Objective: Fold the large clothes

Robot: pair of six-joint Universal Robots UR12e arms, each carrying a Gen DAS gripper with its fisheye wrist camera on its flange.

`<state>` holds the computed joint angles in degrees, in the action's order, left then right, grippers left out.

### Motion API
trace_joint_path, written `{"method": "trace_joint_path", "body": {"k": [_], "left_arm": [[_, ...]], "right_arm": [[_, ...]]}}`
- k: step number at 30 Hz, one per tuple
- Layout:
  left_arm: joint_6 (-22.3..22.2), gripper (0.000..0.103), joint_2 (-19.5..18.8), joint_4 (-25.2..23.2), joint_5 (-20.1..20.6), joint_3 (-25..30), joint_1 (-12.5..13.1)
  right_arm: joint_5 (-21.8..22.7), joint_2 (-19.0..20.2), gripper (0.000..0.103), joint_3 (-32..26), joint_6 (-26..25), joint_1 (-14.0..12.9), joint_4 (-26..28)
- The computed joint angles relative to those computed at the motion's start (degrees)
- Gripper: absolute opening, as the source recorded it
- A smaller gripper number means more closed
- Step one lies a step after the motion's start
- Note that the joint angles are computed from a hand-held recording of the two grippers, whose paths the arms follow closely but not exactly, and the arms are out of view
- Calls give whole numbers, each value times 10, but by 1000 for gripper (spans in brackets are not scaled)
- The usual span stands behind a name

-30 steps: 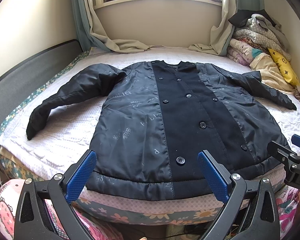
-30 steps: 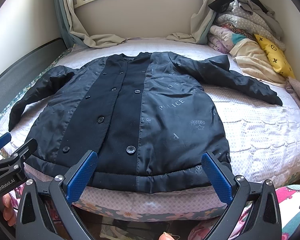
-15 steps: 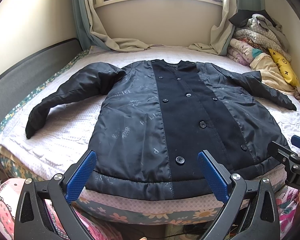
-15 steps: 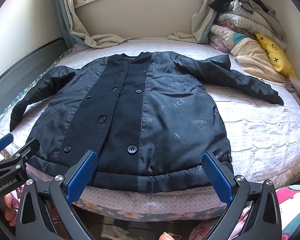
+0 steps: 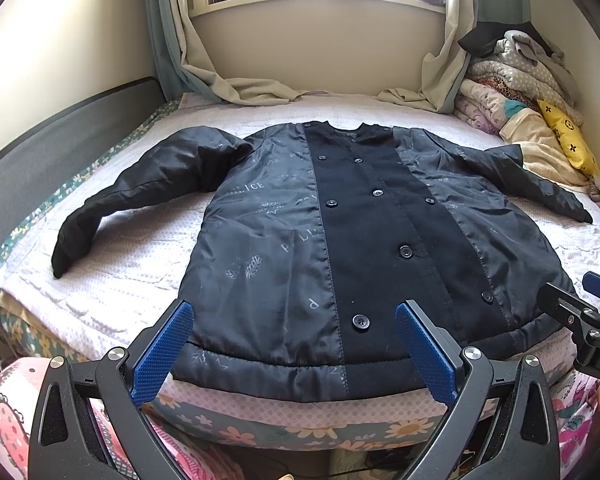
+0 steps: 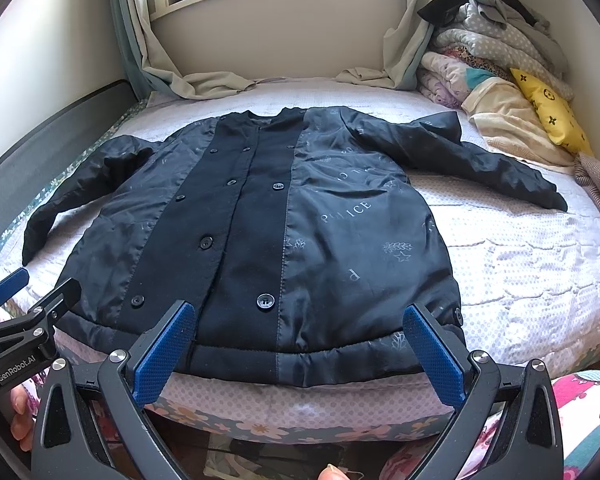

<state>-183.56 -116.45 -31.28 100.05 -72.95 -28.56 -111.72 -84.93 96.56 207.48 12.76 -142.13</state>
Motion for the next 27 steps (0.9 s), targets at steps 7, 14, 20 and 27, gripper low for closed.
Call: {"method": "trace_joint_path", "body": {"k": [7,14,20,27], "left_arm": [[1,102,0,0,0,0,0],[0,102,0,-1,-1,1,0],[1,102,0,-1,-2,1,1],[-3,102,1,-4,-2,1,0]], "right_arm": [[8,-6,103,7,2,-3,-10],[10,-7,103,7,2,-3,-9],[9,-7,103,7,2,-3,-9],[11,-9,103,8,4,-4,-5]]}}
